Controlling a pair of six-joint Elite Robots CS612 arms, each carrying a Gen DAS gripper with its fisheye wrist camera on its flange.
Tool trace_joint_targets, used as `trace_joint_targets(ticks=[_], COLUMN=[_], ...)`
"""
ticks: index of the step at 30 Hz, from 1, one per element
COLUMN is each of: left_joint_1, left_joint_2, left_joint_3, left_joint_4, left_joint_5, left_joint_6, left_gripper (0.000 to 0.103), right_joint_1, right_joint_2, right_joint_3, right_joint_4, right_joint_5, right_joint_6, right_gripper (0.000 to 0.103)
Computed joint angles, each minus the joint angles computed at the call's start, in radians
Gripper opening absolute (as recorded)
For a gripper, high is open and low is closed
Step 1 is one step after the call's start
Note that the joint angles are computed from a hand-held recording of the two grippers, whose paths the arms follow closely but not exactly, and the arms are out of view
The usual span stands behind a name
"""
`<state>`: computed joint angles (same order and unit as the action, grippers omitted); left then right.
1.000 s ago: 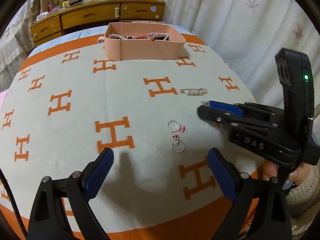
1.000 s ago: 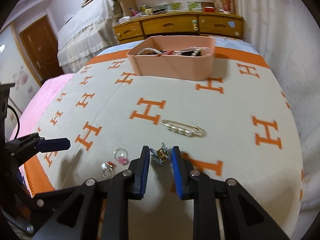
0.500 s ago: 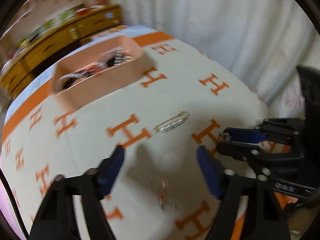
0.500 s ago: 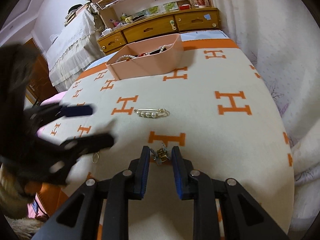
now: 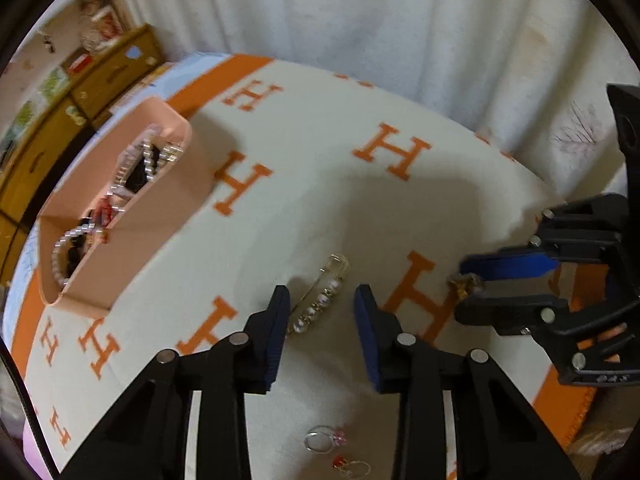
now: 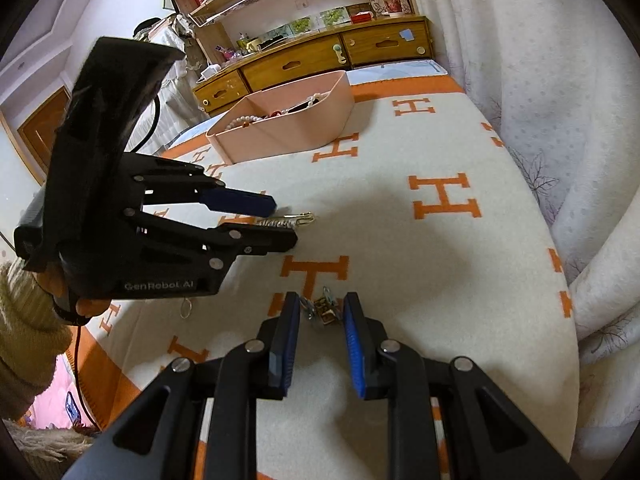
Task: Organize jewelry
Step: 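Grasp the pearl safety-pin brooch with the left tool while the right tool holds the charm, then carry the brooch and charm into the pink tray and open both tools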
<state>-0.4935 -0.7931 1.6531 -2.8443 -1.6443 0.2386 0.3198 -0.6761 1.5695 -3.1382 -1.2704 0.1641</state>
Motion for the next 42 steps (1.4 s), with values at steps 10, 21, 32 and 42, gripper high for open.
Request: trace_joint_targets(ticks=[10, 21, 32, 42], left_joint_1=[0.018, 0.049, 0.123, 0.170], left_joint_2=[0.003, -0.038, -0.072, 0.042], left_joint_3=[-0.032, 0.007, -0.063, -0.222], left_joint_4=[0.084, 0.004, -0.049, 0.037], left_joint_5=[-0.043, -0.042, 0.084, 0.042], left_joint_6=[-0.073, -0.223, -0.419, -0.546], left_gripper=[0.010, 0.005, 0.005, 0.005], right_joint_1=[-0.002, 0.002, 0.001, 0.023], right_joint_2=[0.001, -0.020, 0.034, 0.250], right_joint_3=[0.003, -0.017, -0.280, -0.743], right_joint_4=[-0.008, 0.012, 0.100, 0.468], right_joint_5=[0.006, -0.010, 0.026, -0.005], right_joint_6=[0.016, 0.007, 0.031, 0.084], right_gripper=[0.022, 0.022, 0.022, 0.024])
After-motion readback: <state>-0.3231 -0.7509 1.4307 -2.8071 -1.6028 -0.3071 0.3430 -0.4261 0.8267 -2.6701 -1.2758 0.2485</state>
